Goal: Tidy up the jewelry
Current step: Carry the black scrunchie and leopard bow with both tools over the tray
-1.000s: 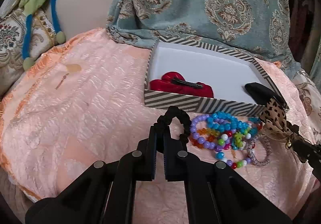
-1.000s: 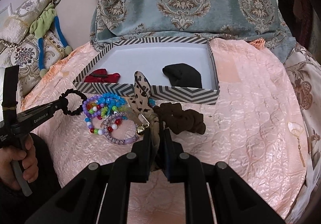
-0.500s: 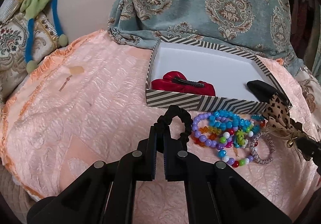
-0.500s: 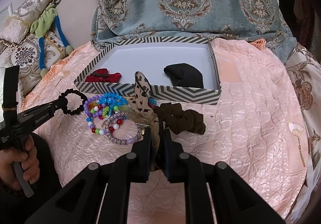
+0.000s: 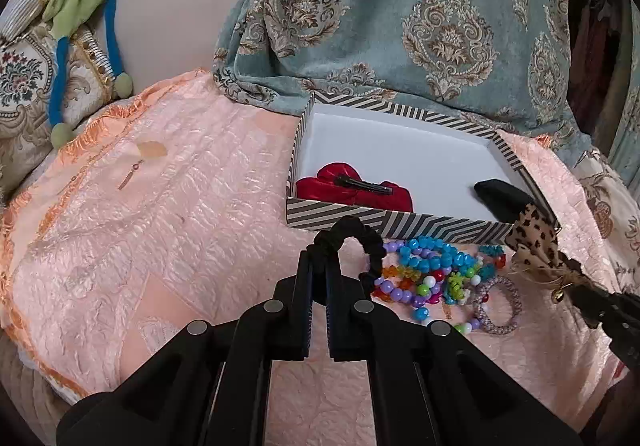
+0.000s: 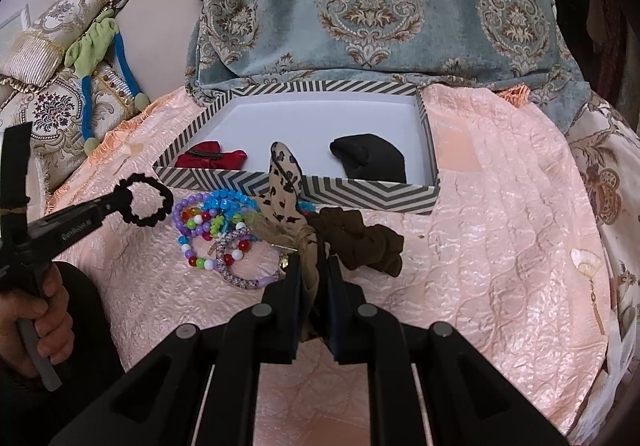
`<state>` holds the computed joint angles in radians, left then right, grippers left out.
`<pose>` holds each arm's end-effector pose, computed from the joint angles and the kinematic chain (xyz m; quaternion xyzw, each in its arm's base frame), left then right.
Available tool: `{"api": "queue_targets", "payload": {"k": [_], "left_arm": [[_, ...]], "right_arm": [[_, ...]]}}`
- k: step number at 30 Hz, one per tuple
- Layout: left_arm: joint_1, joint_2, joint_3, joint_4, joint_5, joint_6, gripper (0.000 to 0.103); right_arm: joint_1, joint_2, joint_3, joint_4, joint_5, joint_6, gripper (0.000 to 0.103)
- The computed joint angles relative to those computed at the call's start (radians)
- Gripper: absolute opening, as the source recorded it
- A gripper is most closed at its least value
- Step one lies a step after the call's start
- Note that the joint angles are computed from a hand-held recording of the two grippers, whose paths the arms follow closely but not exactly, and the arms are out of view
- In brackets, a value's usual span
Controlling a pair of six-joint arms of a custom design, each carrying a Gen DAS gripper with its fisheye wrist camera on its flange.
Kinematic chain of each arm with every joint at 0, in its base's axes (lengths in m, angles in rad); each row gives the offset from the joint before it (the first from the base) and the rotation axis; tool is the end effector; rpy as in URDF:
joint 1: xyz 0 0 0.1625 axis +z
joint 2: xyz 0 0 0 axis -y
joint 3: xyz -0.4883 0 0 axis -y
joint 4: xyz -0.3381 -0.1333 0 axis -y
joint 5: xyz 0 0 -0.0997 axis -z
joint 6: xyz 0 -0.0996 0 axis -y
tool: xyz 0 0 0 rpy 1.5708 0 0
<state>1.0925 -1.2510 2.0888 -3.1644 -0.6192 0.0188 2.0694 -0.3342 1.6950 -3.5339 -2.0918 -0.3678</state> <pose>-0.0361 -0.5354 0.4011 0.0394 0.8424 -0.4163 0.3398 0.3905 -0.5421 -0.0227 0.3180 -0.8696 0.3021 0.2267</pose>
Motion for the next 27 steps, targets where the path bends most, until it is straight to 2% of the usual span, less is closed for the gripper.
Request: {"api": "queue_targets", "payload": {"k": [6,10,16,20,27], "left_arm": [[-0.009,-0.006,0.0,0.002,-0.003,0.001,0.0],[-0.012,-0.006,0.004,-0.016,0.0,0.018,0.0],[-0.009,-0.024,-0.018,0.047,-0.029,-0.023,0.0],[-0.015,-0.022,-0.034,0.041,-0.031,0.0,0.0],[0.008,0.025,-0.144,0.039,-0.057,0.068,0.0]], "right_arm": [[-0.005,-0.003,-0.002,0.052,-0.003,0.037,0.011],[0.006,0.002,-0.004,0.03,-0.012,-0.003,0.011],[0.007,-0.003,-0.009,0.039,-0.003,0.007,0.011],[0.018,-0.008,-0.025,0.027,0.001,-0.004,0.011],[0.024,-0.013,-0.125,0.108,0.03,-0.019,0.011]]}}
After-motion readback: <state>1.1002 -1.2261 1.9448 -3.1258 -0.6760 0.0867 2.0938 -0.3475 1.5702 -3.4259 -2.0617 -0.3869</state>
